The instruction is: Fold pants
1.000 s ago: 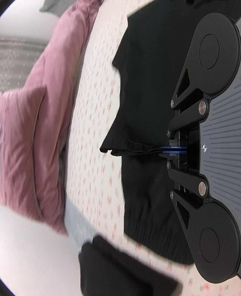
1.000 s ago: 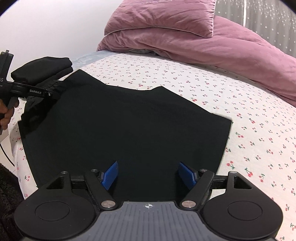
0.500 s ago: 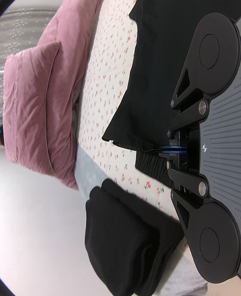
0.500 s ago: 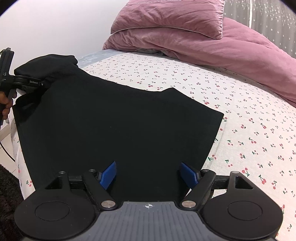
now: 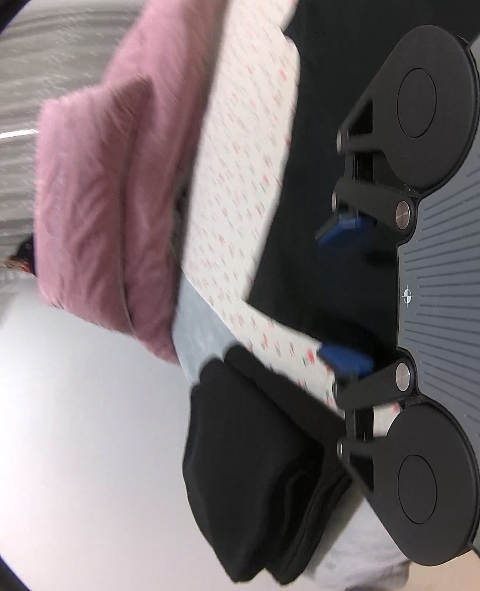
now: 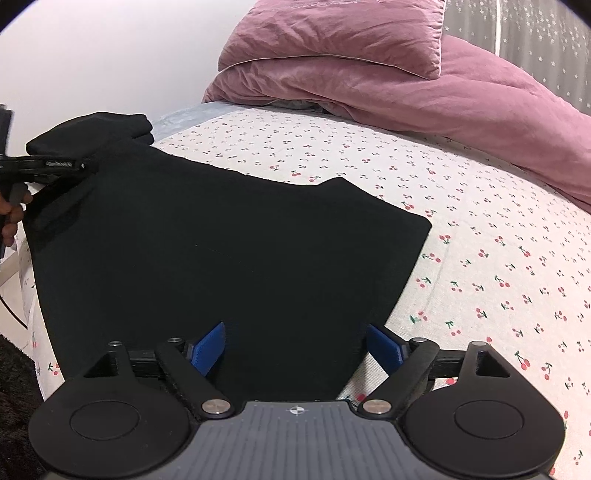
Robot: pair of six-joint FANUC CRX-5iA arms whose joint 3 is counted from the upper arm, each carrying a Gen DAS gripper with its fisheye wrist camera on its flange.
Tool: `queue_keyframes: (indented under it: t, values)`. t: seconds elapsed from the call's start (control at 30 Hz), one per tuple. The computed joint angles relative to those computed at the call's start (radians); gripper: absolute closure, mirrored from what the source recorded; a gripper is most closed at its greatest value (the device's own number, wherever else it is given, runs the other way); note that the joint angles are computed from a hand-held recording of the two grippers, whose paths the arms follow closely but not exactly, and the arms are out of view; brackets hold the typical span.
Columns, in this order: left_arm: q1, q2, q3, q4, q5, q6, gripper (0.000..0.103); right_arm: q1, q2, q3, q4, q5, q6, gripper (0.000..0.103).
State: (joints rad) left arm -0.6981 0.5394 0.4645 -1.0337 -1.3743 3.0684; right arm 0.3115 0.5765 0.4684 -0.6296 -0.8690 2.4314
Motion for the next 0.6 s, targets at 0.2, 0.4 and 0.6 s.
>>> queue_keyframes:
  t: [0.2,0.4,0.6]
  values:
    - [-0.013,-0.043,-0.058,0.045,0.284,-0.028,0.032,-0.030,0.006,0.023,-0.007,-0.081,-0.051,0.017]
    - [0.011,-0.016,-0.069,0.200,0.568,-0.264,0.031,-0.079,0.029,0.078,-0.055,-0.236,-0.106,0.017]
    - [0.018,0.016,-0.084,0.327,0.751,-0.495,0.031,-0.154,0.105,0.204,-0.155,-0.494,-0.206,0.031]
